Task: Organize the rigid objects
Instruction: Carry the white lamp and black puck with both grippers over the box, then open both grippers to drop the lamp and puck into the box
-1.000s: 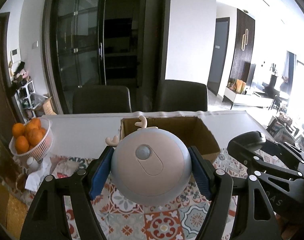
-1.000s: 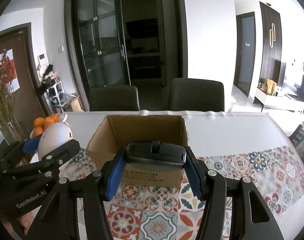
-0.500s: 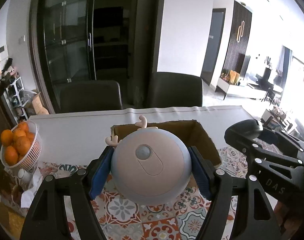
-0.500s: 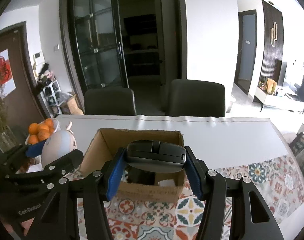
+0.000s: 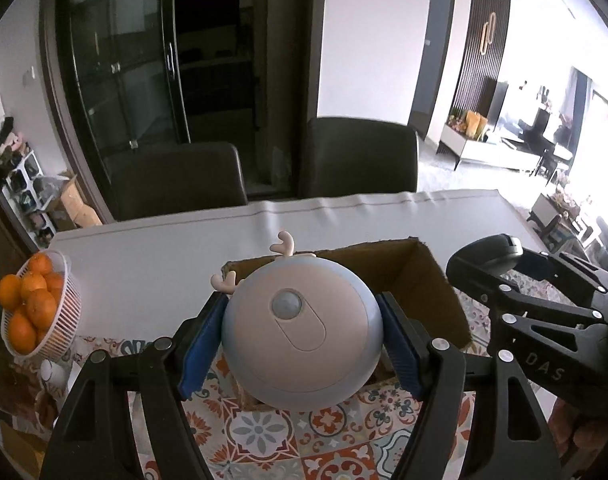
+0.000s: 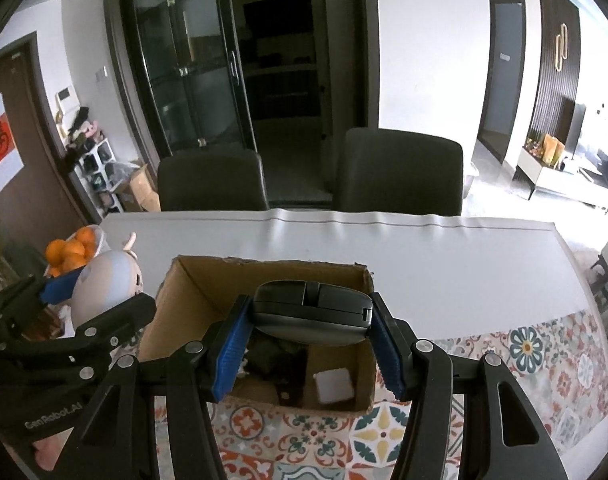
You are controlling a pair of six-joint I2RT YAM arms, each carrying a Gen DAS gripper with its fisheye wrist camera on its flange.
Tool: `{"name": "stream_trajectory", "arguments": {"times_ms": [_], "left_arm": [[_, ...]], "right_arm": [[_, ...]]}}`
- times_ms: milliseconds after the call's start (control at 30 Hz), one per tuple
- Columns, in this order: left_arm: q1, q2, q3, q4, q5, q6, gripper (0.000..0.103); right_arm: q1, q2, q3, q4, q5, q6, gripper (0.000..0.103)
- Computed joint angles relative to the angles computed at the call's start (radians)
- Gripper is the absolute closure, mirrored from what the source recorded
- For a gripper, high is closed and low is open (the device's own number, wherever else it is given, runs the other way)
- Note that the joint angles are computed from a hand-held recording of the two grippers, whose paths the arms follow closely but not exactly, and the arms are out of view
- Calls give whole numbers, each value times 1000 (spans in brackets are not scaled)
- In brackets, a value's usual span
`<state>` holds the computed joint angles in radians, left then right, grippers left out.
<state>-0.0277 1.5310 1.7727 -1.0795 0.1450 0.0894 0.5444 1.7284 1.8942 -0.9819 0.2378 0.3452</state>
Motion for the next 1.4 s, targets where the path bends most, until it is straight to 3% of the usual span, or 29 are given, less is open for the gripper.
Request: {"name": "stream_trajectory", "arguments": {"times_ms": [567, 1100, 1400], "left_arm": [[-3, 281, 211, -155, -5, -2, 29], [-15, 293, 90, -134, -46, 35, 29], [-20, 303, 119, -161, -48, 15, 29]], "right_arm": [[-89, 295, 302, -216, -160, -33, 45], [-70, 338, 251, -255, -117, -113, 45], [-67, 331, 252, -257, -117, -129, 45]]}}
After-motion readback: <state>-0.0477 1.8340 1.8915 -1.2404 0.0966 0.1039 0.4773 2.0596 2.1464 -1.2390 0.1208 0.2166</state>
